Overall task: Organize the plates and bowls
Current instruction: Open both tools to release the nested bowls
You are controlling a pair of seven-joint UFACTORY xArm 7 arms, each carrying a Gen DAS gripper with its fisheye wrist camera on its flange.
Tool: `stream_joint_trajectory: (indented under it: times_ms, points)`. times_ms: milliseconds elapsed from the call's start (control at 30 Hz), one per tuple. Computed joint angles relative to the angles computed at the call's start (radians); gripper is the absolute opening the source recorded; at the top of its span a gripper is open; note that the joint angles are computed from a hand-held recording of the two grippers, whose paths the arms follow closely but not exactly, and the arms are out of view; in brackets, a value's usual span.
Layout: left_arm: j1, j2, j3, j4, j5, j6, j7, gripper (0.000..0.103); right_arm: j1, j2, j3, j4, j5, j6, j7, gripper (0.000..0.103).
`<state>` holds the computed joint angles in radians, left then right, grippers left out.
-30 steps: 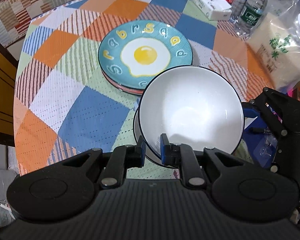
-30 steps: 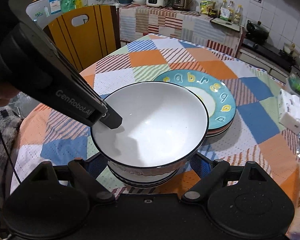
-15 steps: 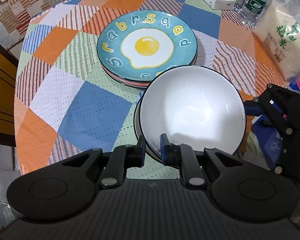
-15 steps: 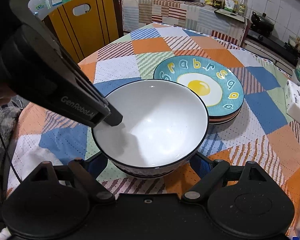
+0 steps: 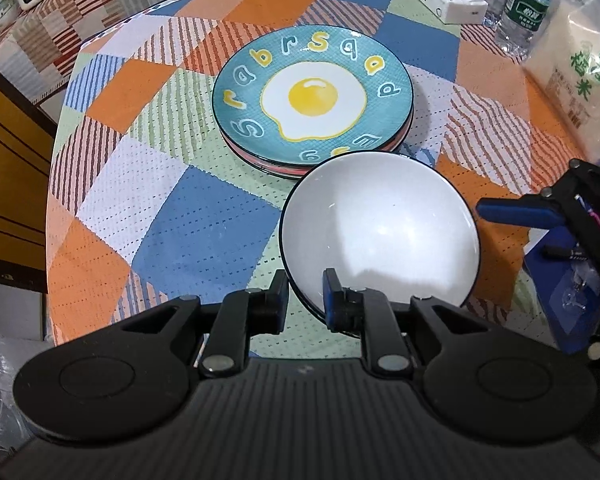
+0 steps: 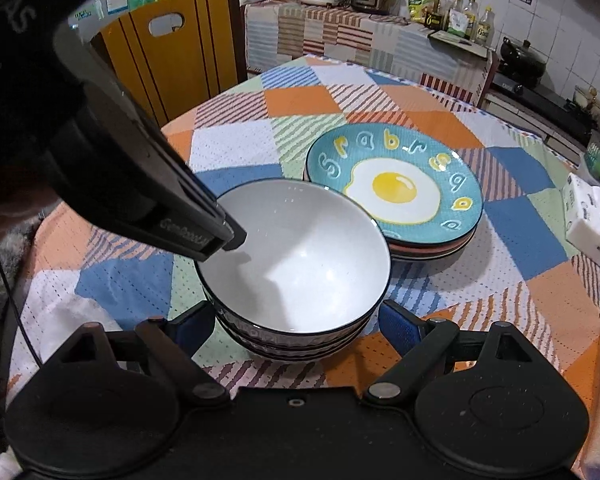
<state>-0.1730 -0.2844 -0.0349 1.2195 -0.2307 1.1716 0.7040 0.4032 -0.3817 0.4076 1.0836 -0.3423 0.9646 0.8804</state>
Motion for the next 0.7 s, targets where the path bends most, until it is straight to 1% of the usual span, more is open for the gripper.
stream_joint_trajectory:
  times_ms: [233,367,400,467,500,567,633,700]
  points:
    - [0.011,-0.006,0.024,0.048,-0.045,0.085,-0.006,0.024,-0.008,-0.069,0.003,-0.003,0.01,0.024,0.007,0.092]
    - [0.018,-0.051,0.026,0.023,-0.037,0.052,0.022,0.024,-0.02,-0.119,0.006,-0.024,0.034,0.016,0.017,0.092]
    - [0.019,-0.052,0.031,0.028,-0.042,0.057,0.024,0.025,-0.023,-0.133,0.006,-0.033,0.041,0.01,0.019,0.092]
    - [0.022,-0.046,0.047,0.05,-0.063,0.086,0.027,0.03,-0.028,-0.161,0.008,-0.056,0.052,-0.009,0.022,0.092]
    - [0.025,-0.046,0.054,0.055,-0.075,0.091,0.031,0.03,-0.031,-0.174,0.01,-0.069,0.055,-0.019,0.021,0.092]
    - [0.027,-0.063,0.065,0.043,-0.091,0.081,0.069,0.03,-0.049,-0.194,0.028,-0.085,0.047,-0.025,0.033,0.093]
    - [0.03,-0.083,0.075,0.027,-0.104,0.068,0.098,0.03,-0.085,-0.21,0.071,-0.093,0.008,-0.017,0.078,0.094]
    - [0.034,-0.07,0.098,0.047,-0.143,0.107,0.097,0.034,-0.09,-0.234,0.087,-0.119,-0.015,-0.05,0.088,0.095]
